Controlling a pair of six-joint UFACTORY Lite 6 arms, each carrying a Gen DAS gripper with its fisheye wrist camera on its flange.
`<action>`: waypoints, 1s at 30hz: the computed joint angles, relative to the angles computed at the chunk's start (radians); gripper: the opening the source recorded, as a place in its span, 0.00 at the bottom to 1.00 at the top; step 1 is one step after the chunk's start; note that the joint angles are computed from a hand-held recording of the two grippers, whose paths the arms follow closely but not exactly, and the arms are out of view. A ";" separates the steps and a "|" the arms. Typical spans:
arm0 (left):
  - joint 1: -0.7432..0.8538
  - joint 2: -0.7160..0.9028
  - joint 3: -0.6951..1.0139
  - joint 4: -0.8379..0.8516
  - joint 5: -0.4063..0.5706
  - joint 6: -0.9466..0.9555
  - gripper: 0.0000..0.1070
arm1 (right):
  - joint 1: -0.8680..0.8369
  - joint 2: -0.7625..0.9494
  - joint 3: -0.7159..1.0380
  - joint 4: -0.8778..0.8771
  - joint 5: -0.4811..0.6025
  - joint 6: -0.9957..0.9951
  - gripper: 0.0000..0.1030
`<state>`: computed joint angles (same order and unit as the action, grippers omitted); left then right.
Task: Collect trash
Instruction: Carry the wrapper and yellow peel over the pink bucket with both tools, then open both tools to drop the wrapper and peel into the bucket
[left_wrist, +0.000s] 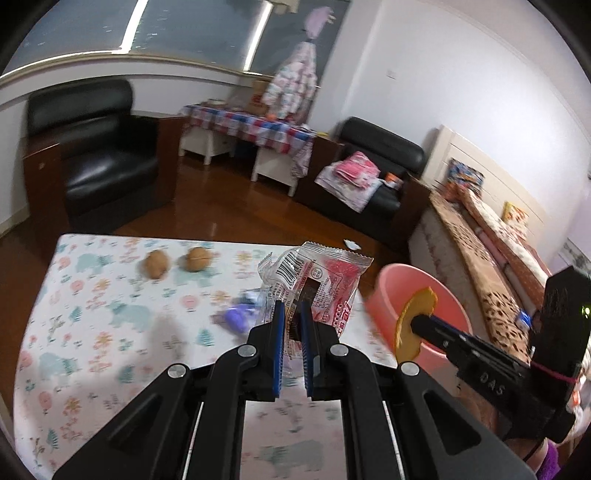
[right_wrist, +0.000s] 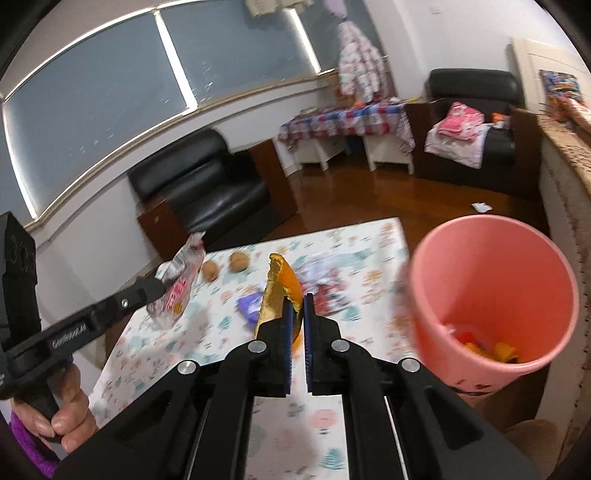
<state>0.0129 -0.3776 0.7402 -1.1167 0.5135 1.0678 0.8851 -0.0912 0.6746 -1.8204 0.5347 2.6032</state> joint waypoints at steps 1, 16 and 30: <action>-0.033 0.006 0.009 0.006 -0.011 -0.018 0.07 | -0.013 -0.024 -0.021 0.002 0.004 -0.001 0.06; -0.534 0.384 0.322 0.067 -0.269 -0.237 0.07 | -0.362 -0.265 -0.272 -0.070 -0.056 -0.033 0.06; -0.695 0.848 0.730 0.671 -0.301 -0.868 0.07 | -0.645 -0.087 -0.222 -0.324 -0.135 0.084 0.06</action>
